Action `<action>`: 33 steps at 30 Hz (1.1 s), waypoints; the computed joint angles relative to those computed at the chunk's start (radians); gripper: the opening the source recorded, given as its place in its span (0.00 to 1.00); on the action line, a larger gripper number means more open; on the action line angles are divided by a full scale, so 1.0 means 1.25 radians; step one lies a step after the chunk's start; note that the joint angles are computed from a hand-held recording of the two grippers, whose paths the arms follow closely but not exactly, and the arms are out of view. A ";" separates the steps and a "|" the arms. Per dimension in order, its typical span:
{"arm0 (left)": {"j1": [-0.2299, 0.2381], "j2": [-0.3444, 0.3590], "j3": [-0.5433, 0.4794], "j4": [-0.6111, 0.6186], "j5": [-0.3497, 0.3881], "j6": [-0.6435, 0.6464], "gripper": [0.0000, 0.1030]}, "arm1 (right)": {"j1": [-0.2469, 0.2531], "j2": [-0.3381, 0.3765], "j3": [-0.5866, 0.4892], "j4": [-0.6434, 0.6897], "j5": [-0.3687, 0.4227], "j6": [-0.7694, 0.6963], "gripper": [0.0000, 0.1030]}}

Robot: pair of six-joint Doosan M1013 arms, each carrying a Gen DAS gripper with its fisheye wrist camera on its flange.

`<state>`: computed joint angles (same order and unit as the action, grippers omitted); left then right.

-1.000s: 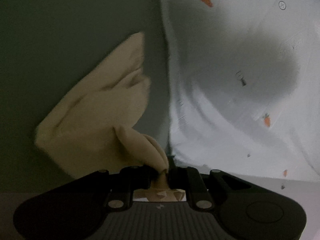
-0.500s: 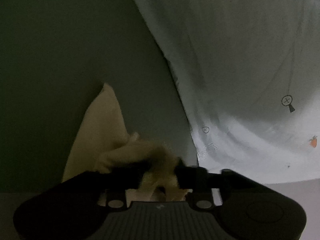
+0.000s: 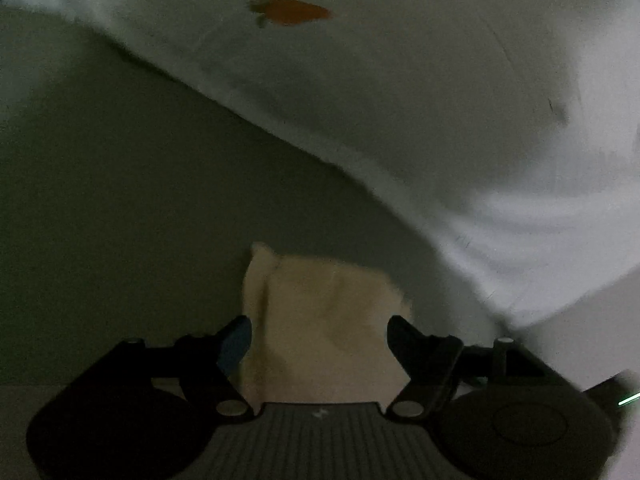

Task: Fold clothes

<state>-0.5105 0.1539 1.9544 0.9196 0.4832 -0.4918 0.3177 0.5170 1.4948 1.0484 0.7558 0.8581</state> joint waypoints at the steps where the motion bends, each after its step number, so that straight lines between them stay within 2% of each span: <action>1: -0.024 0.009 -0.014 -0.027 0.049 0.044 0.73 | 0.014 -0.023 0.027 -0.032 -0.037 -0.053 0.53; 3: -0.063 0.027 -0.038 -0.069 0.125 0.109 0.75 | 0.033 -0.058 0.074 -0.063 -0.078 -0.135 0.61; 5: -0.088 0.044 -0.052 -0.124 0.164 0.156 0.78 | 0.038 -0.086 0.115 -0.090 -0.091 -0.194 0.76; 7: -0.095 0.051 -0.042 -0.169 0.169 0.166 0.79 | 0.037 -0.105 0.146 -0.131 -0.091 -0.194 0.79; 10: -0.101 0.048 -0.017 -0.178 0.147 0.121 0.83 | 0.038 -0.118 0.173 -0.194 -0.100 -0.141 0.82; 12: -0.102 0.037 -0.009 -0.190 0.140 0.120 0.83 | 0.025 -0.123 0.184 -0.189 -0.083 -0.119 0.83; 15: -0.116 0.036 -0.018 -0.189 0.197 0.156 0.84 | 0.008 -0.133 0.198 -0.176 -0.081 -0.106 0.83; 18: -0.130 0.051 -0.035 -0.205 0.266 0.215 0.89 | 0.008 -0.144 0.213 -0.203 -0.111 -0.092 0.90; 22: -0.132 0.047 -0.026 -0.227 0.268 0.182 0.90 | 0.010 -0.155 0.227 -0.231 -0.125 -0.082 0.90; 25: -0.131 0.042 -0.028 -0.228 0.265 0.195 0.89 | 0.007 -0.165 0.239 -0.193 -0.143 -0.145 0.90; 29: -0.121 0.029 -0.010 -0.240 0.190 0.202 0.89 | -0.015 -0.153 0.231 -0.089 -0.093 -0.197 0.90; 30: -0.120 0.026 -0.005 -0.242 0.172 0.195 0.89 | -0.021 -0.146 0.227 -0.071 -0.076 -0.187 0.89; 31: -0.121 0.028 -0.006 -0.243 0.170 0.194 0.89 | -0.022 -0.139 0.222 -0.060 -0.067 -0.178 0.83; 32: -0.123 0.034 -0.011 -0.244 0.184 0.202 0.90 | -0.023 -0.137 0.221 -0.062 -0.068 -0.166 0.76; 33: -0.124 0.041 -0.016 -0.246 0.199 0.214 0.94 | -0.020 -0.135 0.219 -0.086 -0.078 -0.143 0.73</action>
<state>-0.6660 0.2048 1.9339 0.6123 0.7315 -0.2248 0.2921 0.3477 1.7681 0.9413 0.6589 0.6796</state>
